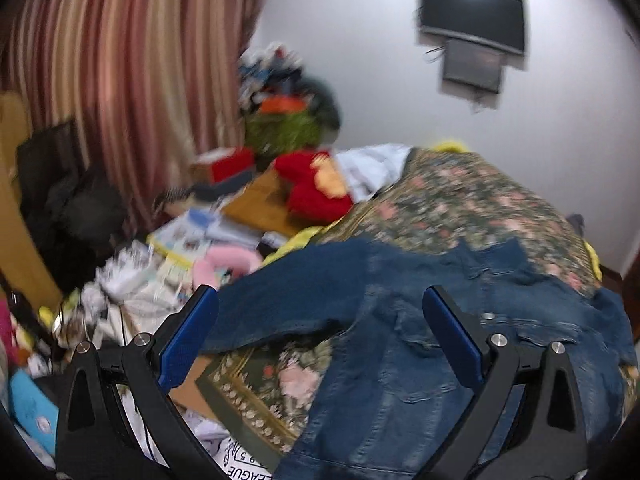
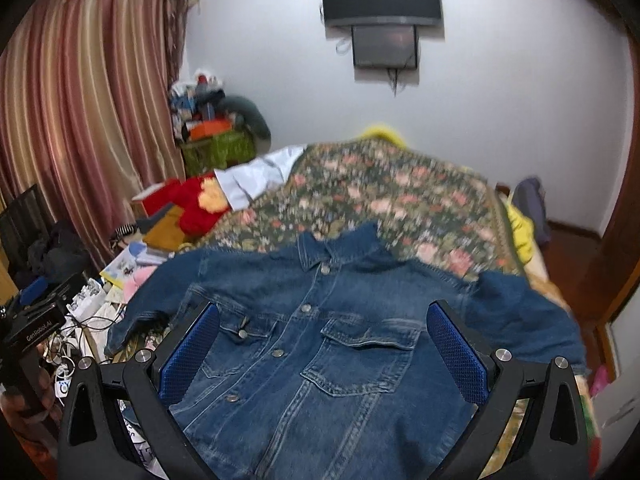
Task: Fold large clothes
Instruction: 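Grasp the jacket sleeve with the left gripper and lift it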
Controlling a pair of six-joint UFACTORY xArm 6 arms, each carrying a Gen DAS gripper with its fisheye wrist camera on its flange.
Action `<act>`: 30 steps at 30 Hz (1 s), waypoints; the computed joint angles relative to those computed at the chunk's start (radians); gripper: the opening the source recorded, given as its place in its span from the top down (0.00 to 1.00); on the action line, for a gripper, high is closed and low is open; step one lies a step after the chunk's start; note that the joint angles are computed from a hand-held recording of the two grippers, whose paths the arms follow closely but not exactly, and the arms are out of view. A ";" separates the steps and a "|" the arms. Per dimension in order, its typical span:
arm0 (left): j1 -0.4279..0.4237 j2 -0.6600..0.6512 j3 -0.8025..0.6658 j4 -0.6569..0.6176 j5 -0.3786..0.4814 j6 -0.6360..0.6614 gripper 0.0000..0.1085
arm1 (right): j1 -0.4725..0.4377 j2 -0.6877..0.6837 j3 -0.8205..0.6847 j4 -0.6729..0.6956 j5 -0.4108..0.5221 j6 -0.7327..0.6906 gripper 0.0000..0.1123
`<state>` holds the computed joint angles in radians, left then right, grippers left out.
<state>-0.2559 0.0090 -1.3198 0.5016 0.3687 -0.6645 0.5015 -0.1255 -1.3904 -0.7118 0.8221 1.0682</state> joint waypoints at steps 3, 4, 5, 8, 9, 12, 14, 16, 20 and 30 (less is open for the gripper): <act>0.031 0.067 -0.035 -0.184 0.067 0.105 0.06 | -0.060 0.074 -0.026 0.153 -0.060 -0.093 0.08; 0.041 0.094 -0.057 -0.256 0.113 0.152 0.06 | -0.074 0.102 -0.042 0.200 -0.066 -0.129 0.08; 0.053 0.123 -0.081 -0.320 0.165 0.187 0.06 | -0.092 0.143 -0.072 0.260 -0.053 -0.178 0.08; 0.083 0.182 -0.114 -0.451 0.264 0.222 0.06 | -0.112 0.224 -0.133 0.326 -0.018 -0.215 0.08; 0.090 0.191 -0.114 -0.492 0.280 0.233 0.06 | -0.121 0.249 -0.145 0.366 -0.014 -0.235 0.08; 0.115 0.248 -0.141 -0.687 0.316 0.310 0.06 | -0.146 0.314 -0.181 0.498 0.005 -0.308 0.08; 0.132 0.295 -0.173 -0.834 0.332 0.386 0.08 | -0.157 0.355 -0.213 0.554 0.027 -0.336 0.08; 0.143 0.334 -0.215 -0.901 0.346 0.409 0.10 | -0.178 0.412 -0.268 0.619 0.071 -0.370 0.08; 0.161 0.411 -0.292 -1.027 0.335 0.463 0.10 | -0.208 0.481 -0.340 0.720 0.119 -0.432 0.08; 0.186 0.668 -0.610 -0.997 0.408 0.371 0.63 | -0.215 0.518 -0.389 0.755 0.127 -0.435 0.08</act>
<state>-0.0702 0.6766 -1.9299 -0.4951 0.7764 -0.2938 0.2860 0.3930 -1.7796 0.0434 0.9489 0.6328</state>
